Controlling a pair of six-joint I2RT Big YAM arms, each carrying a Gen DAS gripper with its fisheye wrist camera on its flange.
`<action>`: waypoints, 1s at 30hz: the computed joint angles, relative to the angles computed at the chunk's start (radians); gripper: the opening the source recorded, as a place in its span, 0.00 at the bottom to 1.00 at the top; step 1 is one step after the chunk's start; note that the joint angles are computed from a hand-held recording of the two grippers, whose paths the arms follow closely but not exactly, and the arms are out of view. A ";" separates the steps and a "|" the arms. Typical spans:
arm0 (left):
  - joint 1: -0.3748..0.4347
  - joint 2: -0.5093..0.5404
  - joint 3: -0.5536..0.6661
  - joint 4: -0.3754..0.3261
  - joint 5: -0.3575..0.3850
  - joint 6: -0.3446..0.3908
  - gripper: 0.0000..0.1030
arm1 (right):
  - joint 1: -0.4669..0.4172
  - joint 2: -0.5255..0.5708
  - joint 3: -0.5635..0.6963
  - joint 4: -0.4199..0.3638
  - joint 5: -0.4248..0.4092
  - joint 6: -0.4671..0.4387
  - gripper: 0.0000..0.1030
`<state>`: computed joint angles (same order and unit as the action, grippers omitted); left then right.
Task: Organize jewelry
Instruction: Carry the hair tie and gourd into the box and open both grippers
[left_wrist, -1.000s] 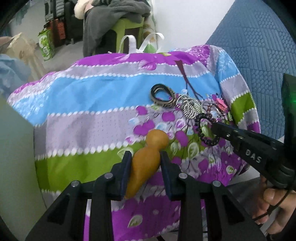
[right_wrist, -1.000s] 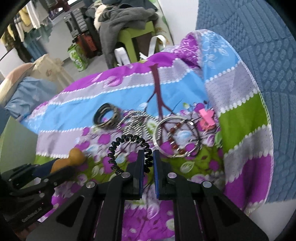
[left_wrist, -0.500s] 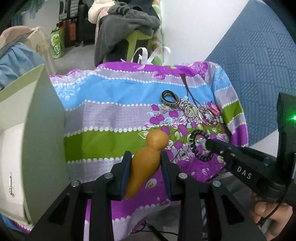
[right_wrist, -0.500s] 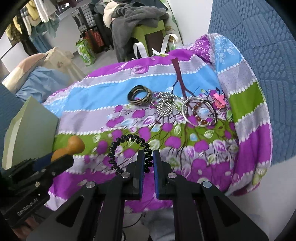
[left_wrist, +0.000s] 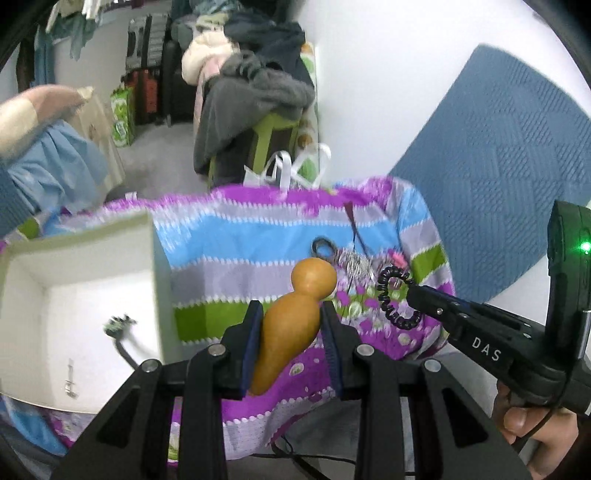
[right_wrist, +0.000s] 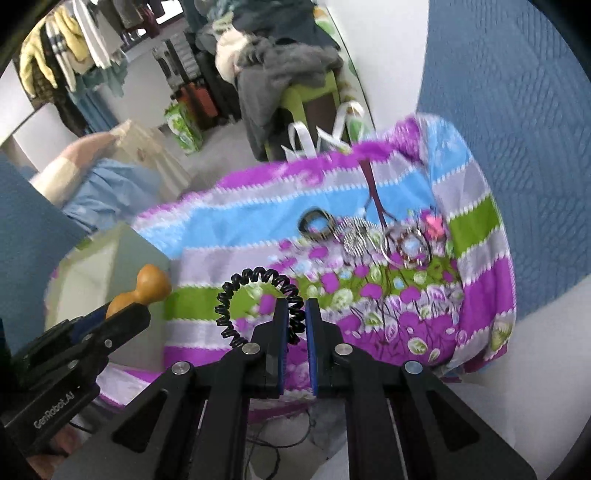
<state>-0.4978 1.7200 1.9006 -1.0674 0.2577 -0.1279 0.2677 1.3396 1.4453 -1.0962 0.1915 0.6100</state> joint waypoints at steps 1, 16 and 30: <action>0.005 -0.003 0.016 -0.006 -0.002 0.002 0.30 | 0.007 0.001 0.022 -0.008 0.009 -0.002 0.07; 0.129 -0.033 0.277 -0.089 -0.017 0.019 0.30 | 0.103 0.088 0.389 -0.063 0.086 -0.089 0.07; 0.292 -0.084 0.198 -0.083 -0.028 0.030 0.30 | 0.219 0.290 0.668 -0.084 0.044 -0.170 0.07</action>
<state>-0.2054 1.6363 2.0984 -1.1503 0.2302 -0.0981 0.4867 1.6293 2.1128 -1.1802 0.2354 0.4397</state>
